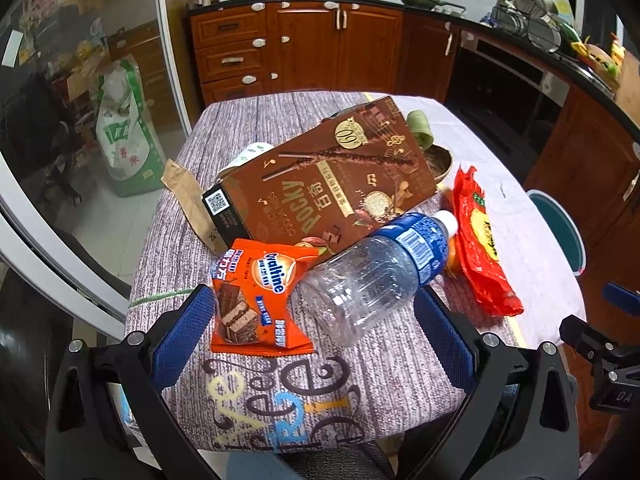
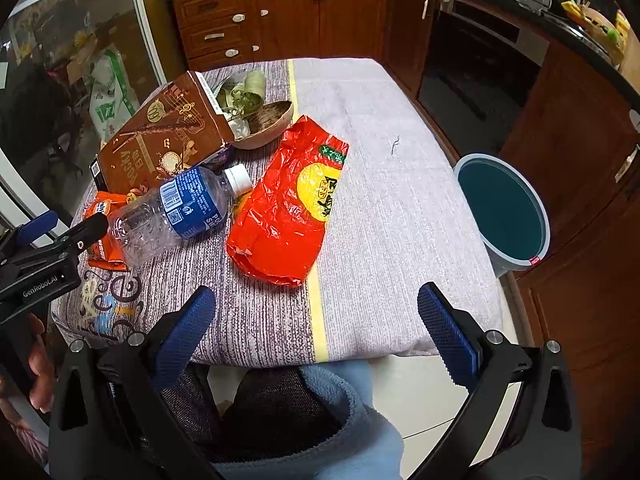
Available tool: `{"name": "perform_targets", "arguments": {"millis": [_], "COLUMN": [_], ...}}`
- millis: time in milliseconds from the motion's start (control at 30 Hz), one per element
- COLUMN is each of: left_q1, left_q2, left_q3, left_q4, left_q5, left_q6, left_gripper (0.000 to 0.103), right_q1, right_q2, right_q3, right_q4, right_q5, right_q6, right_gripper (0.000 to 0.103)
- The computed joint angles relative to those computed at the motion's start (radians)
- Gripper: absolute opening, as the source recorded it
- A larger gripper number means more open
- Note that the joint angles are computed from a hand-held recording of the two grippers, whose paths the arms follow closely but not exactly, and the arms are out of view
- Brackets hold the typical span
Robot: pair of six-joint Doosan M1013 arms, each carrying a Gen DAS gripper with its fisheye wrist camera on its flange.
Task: Collect trash
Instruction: 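Grasp the water bottle with the left tool while the right tool grasps the red snack bag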
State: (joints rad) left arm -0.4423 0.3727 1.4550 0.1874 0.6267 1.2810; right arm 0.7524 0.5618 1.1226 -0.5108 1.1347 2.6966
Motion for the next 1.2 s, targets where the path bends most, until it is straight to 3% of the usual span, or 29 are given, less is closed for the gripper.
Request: {"name": "perform_targets", "arguments": {"millis": [133,333,733,967,1000,1100,1200], "left_q1": [0.015,0.049,0.027,0.007,0.003,-0.003,-0.011], "left_q2": [0.004,0.021,0.1,0.128,0.129,0.132,0.135], "left_q3": [-0.002,-0.021,-0.124,-0.159,-0.16,-0.162,-0.164], "left_q4": [0.016,-0.055,-0.157,-0.163,-0.159,-0.167,-0.18], "left_q5": [-0.005,0.013,0.099,0.143,0.143,0.154,0.173], "left_q6": [0.003,0.122,0.389,0.505,0.512,0.541,0.575], "left_gripper": [0.099,0.099,0.099,0.099,0.099,0.099,0.099], "right_q1": [-0.006,-0.026,-0.083,-0.093,-0.094,-0.1,-0.099], "right_q2": [0.019,0.06,0.153,0.144,0.137,0.094,0.072], "right_q3": [-0.02,-0.06,-0.153,-0.126,-0.112,-0.05,-0.023], "right_q4": [0.029,0.105,0.247,0.261,0.265,0.284,0.28], "right_q5": [0.002,-0.02,-0.023,-0.055,-0.077,-0.157,-0.185], "right_q6": [-0.036,-0.126,-0.266,-0.296,-0.295,-0.292,-0.273], "right_gripper": [0.097,0.097,0.097,0.058,0.042,0.015,0.011]}}
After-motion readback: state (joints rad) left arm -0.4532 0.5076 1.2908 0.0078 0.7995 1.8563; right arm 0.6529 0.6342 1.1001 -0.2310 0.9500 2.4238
